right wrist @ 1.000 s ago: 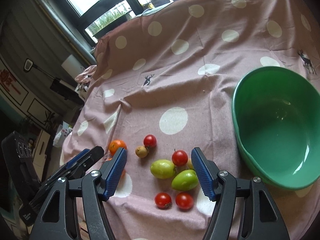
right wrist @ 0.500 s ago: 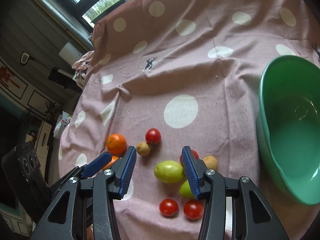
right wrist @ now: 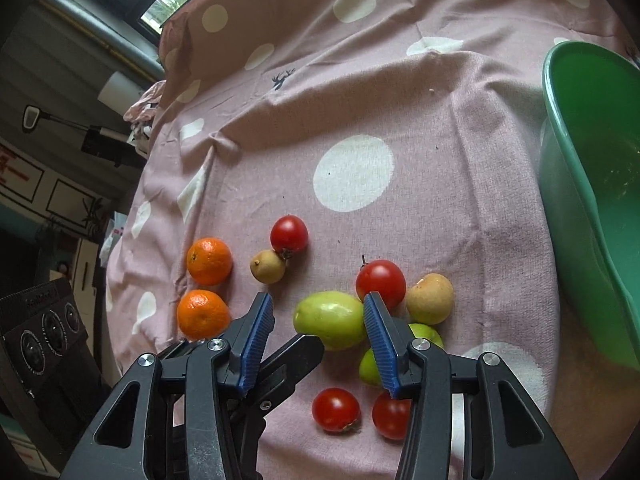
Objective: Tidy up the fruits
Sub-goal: 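Close the right gripper on the large green-yellow fruit, then carry the fruit over the green bowl and open the right gripper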
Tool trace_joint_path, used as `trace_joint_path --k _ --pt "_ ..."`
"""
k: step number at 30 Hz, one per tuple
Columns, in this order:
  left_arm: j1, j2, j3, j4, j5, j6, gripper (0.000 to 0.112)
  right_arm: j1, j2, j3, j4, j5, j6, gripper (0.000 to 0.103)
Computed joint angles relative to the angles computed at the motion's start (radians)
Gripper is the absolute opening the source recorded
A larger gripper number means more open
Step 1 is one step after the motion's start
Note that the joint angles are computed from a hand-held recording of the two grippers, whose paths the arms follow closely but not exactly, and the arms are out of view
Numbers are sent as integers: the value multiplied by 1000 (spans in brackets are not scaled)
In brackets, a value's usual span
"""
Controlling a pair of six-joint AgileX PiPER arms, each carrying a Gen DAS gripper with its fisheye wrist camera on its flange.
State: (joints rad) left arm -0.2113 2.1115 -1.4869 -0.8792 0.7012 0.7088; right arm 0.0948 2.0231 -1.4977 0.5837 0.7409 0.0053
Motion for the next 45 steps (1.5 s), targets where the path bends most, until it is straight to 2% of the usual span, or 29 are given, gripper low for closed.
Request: trace_joint_path --k 7,11,18,21,23,29,37,41,45 --pt "-6 34 -31 13 20 -23 44 29 11 -19 -89 -9 68 50" --pt "-11 38 -32 23 -6 -24 41 40 15 -27 -123 -8 83 50" --pt "-8 30 -21 15 -18 -7 38 29 26 -29 -96 -15 52 50" --pt "-25 -12 18 42 -76 0 38 28 17 -19 -77 -15 35 50" --pt "-22 -29 34 20 -85 30 37 22 6 -6 -38 -25 -1 50" --pt "-35 -111 96 -32 -135 84 35 30 -62 36 -46 -65 -6 50" --pt "-106 -224 139 -114 -202 175 35 14 -239 147 -90 -168 -16 50" --pt "-171 -240 120 -116 -243 178 35 -30 -315 206 -62 -203 -48 50" --pt "-231 -219 59 -85 -241 160 35 -96 -382 266 -30 -233 -91 50"
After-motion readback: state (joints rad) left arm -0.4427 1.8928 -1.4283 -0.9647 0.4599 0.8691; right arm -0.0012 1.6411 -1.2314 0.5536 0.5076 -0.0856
